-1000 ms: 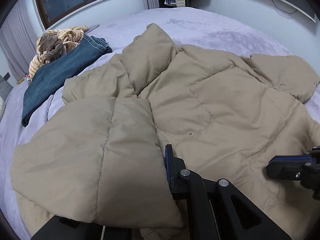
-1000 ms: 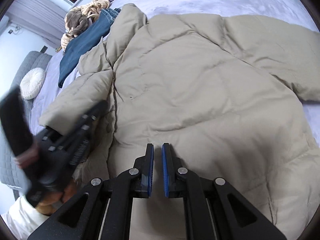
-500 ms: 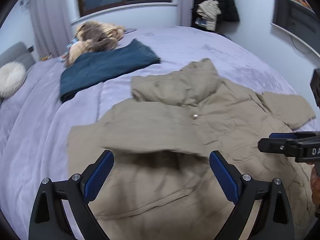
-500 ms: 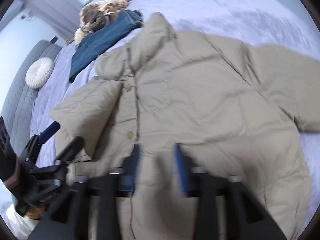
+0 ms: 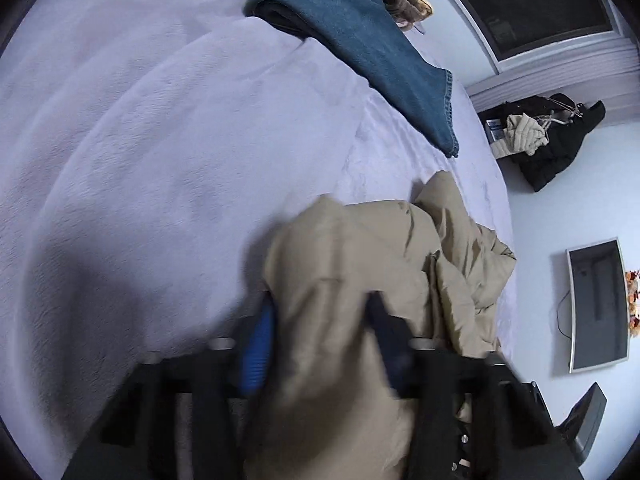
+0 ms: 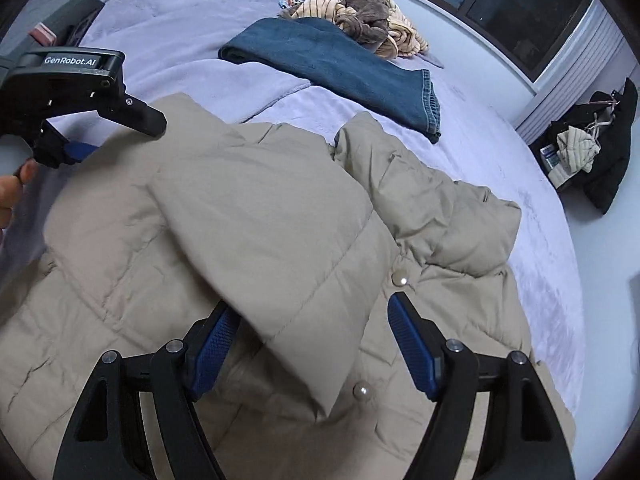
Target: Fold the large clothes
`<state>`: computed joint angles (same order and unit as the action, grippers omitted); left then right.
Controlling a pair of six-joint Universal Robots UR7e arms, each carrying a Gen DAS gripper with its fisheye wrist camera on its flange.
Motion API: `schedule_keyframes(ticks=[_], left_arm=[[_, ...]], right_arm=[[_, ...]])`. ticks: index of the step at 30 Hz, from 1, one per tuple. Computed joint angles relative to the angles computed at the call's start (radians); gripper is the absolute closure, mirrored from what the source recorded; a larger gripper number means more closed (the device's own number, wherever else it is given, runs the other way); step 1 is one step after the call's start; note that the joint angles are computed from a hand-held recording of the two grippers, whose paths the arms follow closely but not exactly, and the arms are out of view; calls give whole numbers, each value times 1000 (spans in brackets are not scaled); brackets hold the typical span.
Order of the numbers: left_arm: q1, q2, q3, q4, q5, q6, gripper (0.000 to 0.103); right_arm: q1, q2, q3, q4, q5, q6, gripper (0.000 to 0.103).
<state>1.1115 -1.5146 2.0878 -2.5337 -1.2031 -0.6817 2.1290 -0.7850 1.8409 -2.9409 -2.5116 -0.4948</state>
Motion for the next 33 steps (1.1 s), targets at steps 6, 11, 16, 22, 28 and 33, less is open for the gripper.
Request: schedule_keyframes(ticks=[6,11,16,22,28,33], left_arm=[[-186,38,-8,108,403,154,90],[-158,91,-20,218,524,167,90],[-171,31,-18,418,621,-14,90],[-338,-229,66,714,543,-125,90],[-412,-263,133,659,284,-62,90],[-372,-148,142,559,380,-123,90]], right_arm=[[-88,-157,43,36,173,355,97],[-269,-328,170,87,439,802,97],[-361,-384,229,93,600,916,89],[-292,-490,247,205,500,844,61],[-225,-500,234,202,416,728,69],[-243,-402,167,193,425,661,70]])
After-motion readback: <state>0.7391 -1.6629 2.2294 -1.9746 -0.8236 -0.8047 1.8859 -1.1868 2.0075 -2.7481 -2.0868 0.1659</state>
